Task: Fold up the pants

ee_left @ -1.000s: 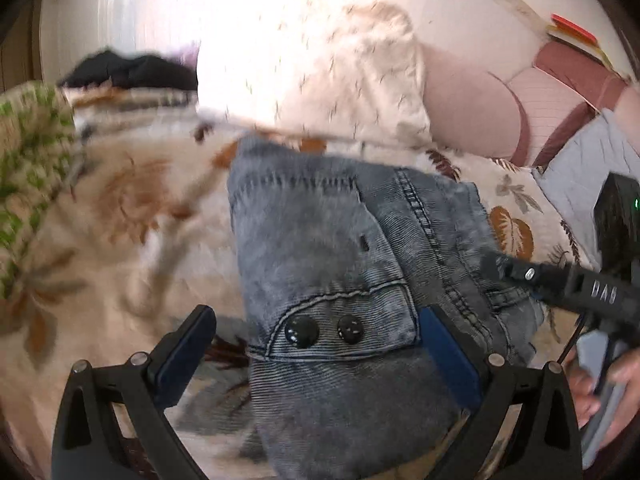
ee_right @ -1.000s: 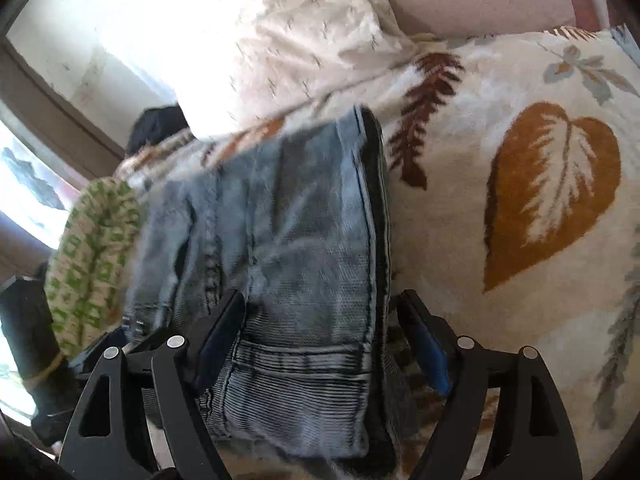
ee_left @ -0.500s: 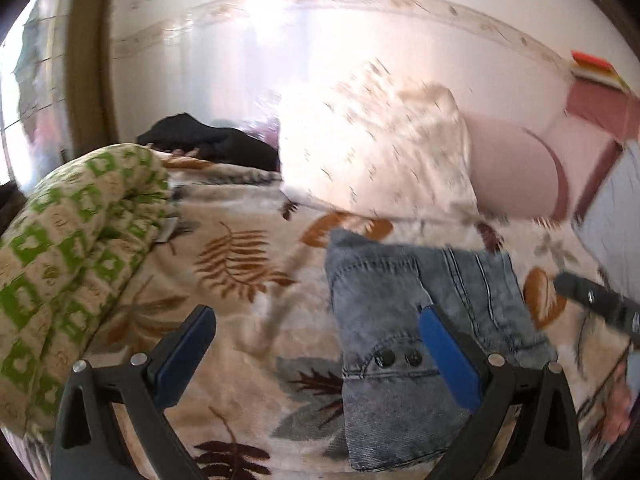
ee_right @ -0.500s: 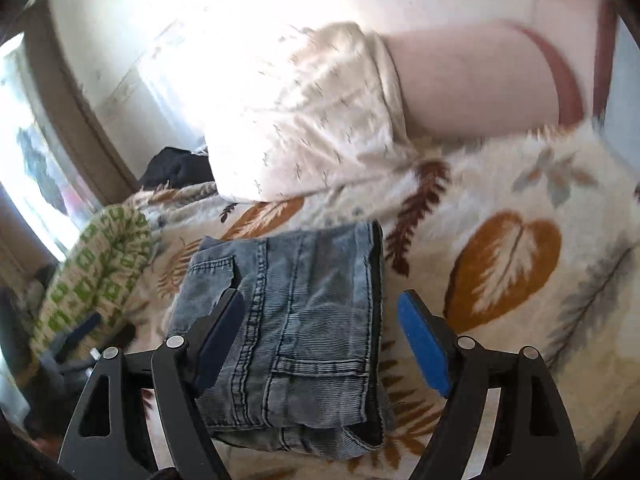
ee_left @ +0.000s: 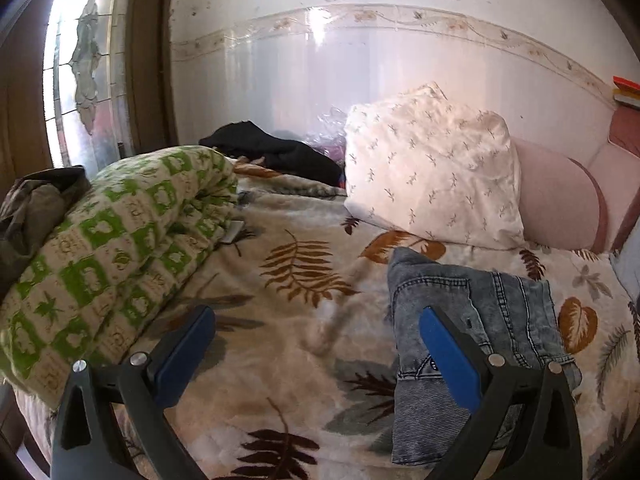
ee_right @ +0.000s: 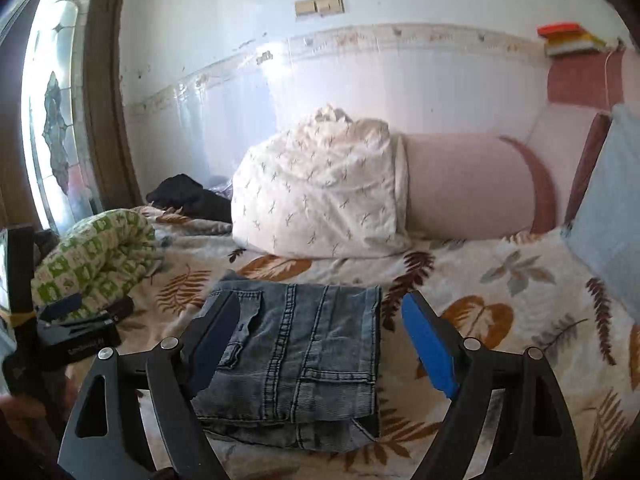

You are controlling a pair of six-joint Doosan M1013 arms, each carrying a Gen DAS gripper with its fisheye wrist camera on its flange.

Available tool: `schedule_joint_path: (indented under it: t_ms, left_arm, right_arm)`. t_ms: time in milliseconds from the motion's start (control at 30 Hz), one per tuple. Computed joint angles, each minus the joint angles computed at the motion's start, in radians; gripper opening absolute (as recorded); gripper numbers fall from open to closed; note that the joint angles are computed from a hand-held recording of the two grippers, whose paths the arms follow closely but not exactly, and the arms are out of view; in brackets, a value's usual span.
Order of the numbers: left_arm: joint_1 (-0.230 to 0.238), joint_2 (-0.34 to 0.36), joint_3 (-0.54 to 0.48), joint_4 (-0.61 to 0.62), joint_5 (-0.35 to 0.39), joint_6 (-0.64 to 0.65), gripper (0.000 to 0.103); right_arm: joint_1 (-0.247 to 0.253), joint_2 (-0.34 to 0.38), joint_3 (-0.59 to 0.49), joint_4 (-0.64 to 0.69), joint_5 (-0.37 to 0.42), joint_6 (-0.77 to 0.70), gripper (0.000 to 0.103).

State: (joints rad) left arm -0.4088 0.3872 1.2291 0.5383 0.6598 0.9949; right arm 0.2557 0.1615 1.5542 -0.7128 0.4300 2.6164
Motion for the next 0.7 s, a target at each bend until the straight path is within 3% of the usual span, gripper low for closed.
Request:
schedule_joint_path:
  t_ms: [100,233,300,367,400,467,533,633,700]
  left_arm:
    - [-0.007,-0.020,0.026,0.057,-0.004,-0.074,0.103]
    - [-0.019,-0.051,0.066,0.119,0.012,-0.158,0.103]
    - [-0.023,-0.057,0.074,0.101,0.025,-0.139,0.103]
    - [-0.028,-0.062,0.084,0.080,0.039,-0.104,0.103]
    - [-0.032,-0.065,0.090,0.084,0.049,-0.097,0.103]
    - [-0.039,-0.069,0.104,0.094,0.053,-0.088,0.103]
    - [-0.050,-0.064,0.109,0.121,0.064,-0.079,0.103]
    - [-0.061,-0.049,0.101,0.143,0.091,-0.053,0.103]
    - [-0.063,-0.043,0.095,0.126,0.100,-0.035,0.103]
  right_arm:
    - [0.007,-0.023,0.010,-0.023,0.008,0.052,0.083]
    - [0.014,-0.077,0.032,-0.129,-0.001,0.261,0.085]
    - [0.011,-0.097,0.014,-0.036,0.036,0.254,0.085]
    - [-0.002,-0.135,0.011,0.103,0.007,0.226,0.085]
    - [-0.004,-0.162,0.019,0.138,-0.029,0.237,0.085]
    - [0.015,-0.203,0.017,0.126,-0.027,0.277,0.086]
    - [0.028,-0.232,0.010,0.227,-0.041,0.173,0.091]
    - [0.017,-0.255,0.017,0.547,-0.100,-0.107,0.091]
    - [0.012,-0.261,0.014,0.737,-0.094,-0.275,0.091]
